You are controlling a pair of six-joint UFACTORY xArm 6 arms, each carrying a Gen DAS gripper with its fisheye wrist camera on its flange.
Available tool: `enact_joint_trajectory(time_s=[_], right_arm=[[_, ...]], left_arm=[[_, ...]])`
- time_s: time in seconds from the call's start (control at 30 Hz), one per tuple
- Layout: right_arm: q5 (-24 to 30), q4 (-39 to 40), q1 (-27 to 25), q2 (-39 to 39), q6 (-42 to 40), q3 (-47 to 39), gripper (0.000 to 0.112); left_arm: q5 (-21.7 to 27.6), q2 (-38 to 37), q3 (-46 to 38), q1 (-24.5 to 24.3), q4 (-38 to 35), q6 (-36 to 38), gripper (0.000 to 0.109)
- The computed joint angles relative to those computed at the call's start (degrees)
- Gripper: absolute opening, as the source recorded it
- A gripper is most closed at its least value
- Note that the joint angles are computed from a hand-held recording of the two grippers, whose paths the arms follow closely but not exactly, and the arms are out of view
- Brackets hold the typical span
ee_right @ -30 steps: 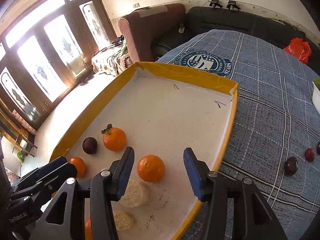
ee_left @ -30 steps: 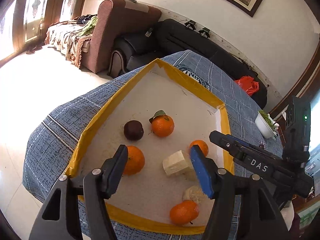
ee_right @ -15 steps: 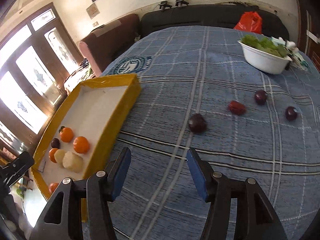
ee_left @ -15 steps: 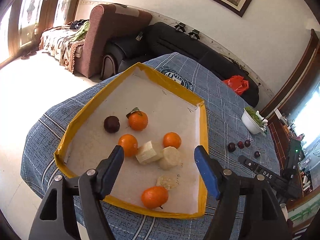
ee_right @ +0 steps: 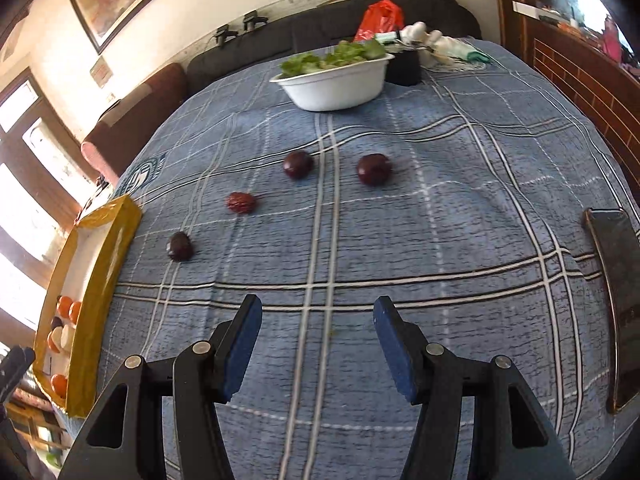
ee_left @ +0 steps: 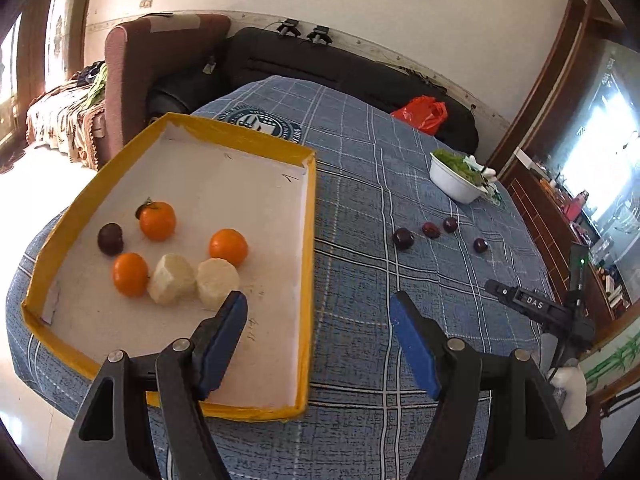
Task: Organize fruits
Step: 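Move both open tools back toward the dark plums on the table, then grasp a dark plum with the left tool while the right tool grasps another plum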
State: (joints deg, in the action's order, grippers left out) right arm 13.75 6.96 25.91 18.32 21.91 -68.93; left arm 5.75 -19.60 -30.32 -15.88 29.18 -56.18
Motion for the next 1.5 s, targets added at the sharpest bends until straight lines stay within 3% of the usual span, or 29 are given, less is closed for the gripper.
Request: enact_joint_trajectory(time_s=[0.23,0.47,0.63,0.73,0.87,0.9,0.97,1.03,1.13,1.33,1.4,1.5], right_arm=[[0.01,3.90,-1.14,3.56,-3.02,-3.42,0.063],[0.76,-3.67,-3.74,9.26,5.96,-11.97,0.062],[5.69,-11.16,-4.76,15.42,12.74,-21.93,0.062],[7.02,-11.16,-4.93,18.08,12.36,-25.61,0.062],[4.33,-11.31,-5.14,19.20,10.36,-25.52,0.061],[3.46,-11.22,-5.25,19.08,9.57,-25.04,0.060],[3.47,-11.51,-5.48,19.05,8.94,-24.98,0.042],[4.47,-15.22,-5.61,18.94,11.48,-25.04,0.031],[5.19,-15.72,-5.60,18.41,10.81,-24.63,0.030],[2.39,-6.14,-5.34,17.26,2.83,-22.54,0.030],[1.97,-4.15,-5.19,17.10,1.09,-22.32,0.030],[1.83,-1.19,-5.02,17.09,-1.27,-22.38,0.030]], left_arm=[[0.49,6.13,-4.26,-2.67,-3.11,5.12,0.073],[3.67,13.16,-11.95,-4.52,-0.66,5.36,0.073],[5.66,19.78,-19.56,-6.03,-1.08,7.30,0.073],[7.06,24.76,-24.93,-6.93,-4.49,10.46,0.073],[7.38,29.87,-29.67,-7.79,-10.38,15.05,0.073],[7.90,31.00,-30.87,-7.89,-9.86,14.74,0.073],[9.10,33.82,-34.01,-7.99,-7.47,13.16,0.073],[10.19,36.05,-36.70,-7.98,-4.79,10.96,0.073],[11.42,39.41,-40.73,-7.71,-0.48,7.63,0.073],[14.41,44.74,-47.09,-8.02,2.91,6.38,0.073],[14.44,45.55,-47.66,-8.08,3.03,6.72,0.069],[14.86,46.57,-48.44,-8.39,2.45,7.87,0.035]])
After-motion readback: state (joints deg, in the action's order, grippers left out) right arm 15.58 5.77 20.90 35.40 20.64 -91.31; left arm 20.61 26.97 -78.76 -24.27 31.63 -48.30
